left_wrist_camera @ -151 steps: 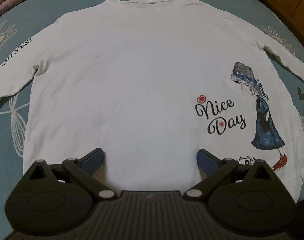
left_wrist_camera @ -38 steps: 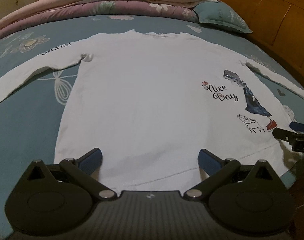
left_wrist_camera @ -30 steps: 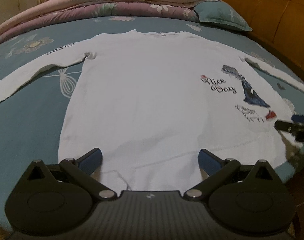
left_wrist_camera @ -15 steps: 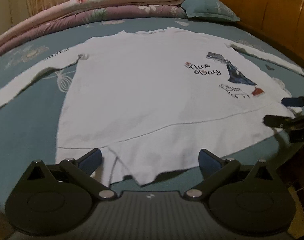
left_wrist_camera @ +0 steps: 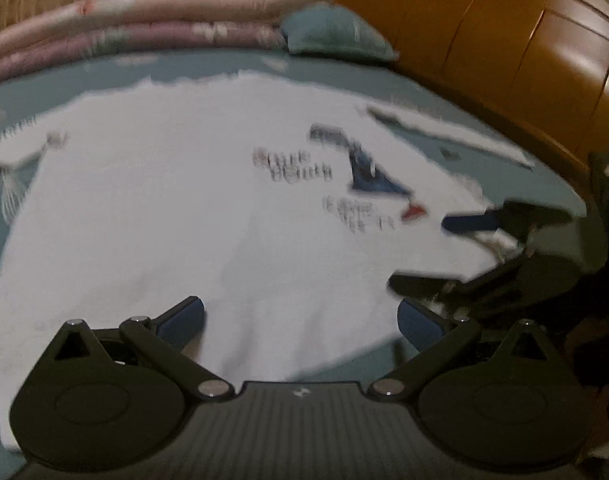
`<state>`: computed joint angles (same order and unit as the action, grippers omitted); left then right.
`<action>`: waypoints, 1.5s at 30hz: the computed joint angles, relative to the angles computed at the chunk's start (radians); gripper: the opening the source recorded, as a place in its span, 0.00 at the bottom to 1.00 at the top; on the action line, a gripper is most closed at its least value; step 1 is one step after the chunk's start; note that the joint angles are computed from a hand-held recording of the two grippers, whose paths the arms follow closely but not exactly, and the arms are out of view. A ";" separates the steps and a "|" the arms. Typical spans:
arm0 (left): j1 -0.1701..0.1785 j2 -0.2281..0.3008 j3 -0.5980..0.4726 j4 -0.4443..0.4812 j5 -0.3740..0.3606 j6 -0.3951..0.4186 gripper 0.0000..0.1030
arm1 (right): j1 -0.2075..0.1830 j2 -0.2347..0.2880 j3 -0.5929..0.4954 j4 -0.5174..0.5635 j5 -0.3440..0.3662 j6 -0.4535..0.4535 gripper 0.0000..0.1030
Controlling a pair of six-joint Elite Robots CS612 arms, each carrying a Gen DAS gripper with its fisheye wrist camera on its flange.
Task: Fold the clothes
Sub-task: 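Move the left gripper toward the cuff of the 'OH,YES!' sleeve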
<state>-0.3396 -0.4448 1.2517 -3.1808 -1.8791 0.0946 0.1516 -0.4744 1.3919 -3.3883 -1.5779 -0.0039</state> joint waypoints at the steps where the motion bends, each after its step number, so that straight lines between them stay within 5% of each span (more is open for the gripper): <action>1: 0.000 -0.005 0.011 -0.003 0.005 0.016 0.99 | -0.004 -0.006 0.012 -0.012 0.011 0.011 1.00; 3: 0.004 -0.010 0.021 -0.020 0.001 0.023 0.99 | -0.014 -0.016 0.035 -0.054 0.022 0.052 1.00; 5: 0.007 -0.009 0.016 -0.030 0.032 -0.003 0.99 | -0.016 -0.013 0.037 -0.082 -0.042 0.093 1.00; 8: 0.013 -0.006 0.000 -0.001 0.071 -0.069 0.99 | -0.021 -0.015 0.027 0.004 -0.124 0.161 1.00; 13: 0.040 -0.009 -0.007 0.004 0.029 -0.151 0.99 | -0.031 -0.029 0.060 -0.013 -0.132 0.187 1.00; 17: 0.041 -0.005 -0.043 -0.014 0.122 -0.120 0.99 | -0.037 -0.031 0.053 -0.019 -0.127 0.197 1.00; 24: 0.068 0.046 -0.188 0.035 0.225 -0.164 0.99 | -0.046 -0.004 -0.032 0.011 -0.034 0.204 1.00; 28: 0.078 0.084 -0.297 0.163 0.322 -0.216 0.99 | -0.043 0.016 -0.105 0.081 0.002 0.176 1.00; 38: 0.112 0.167 -0.517 0.381 0.299 -0.320 0.99 | -0.039 0.067 -0.347 0.314 0.076 0.119 1.00; 45: 0.150 0.214 -0.592 0.412 0.268 -0.512 0.99 | -0.032 0.129 -0.531 0.447 0.124 0.088 1.00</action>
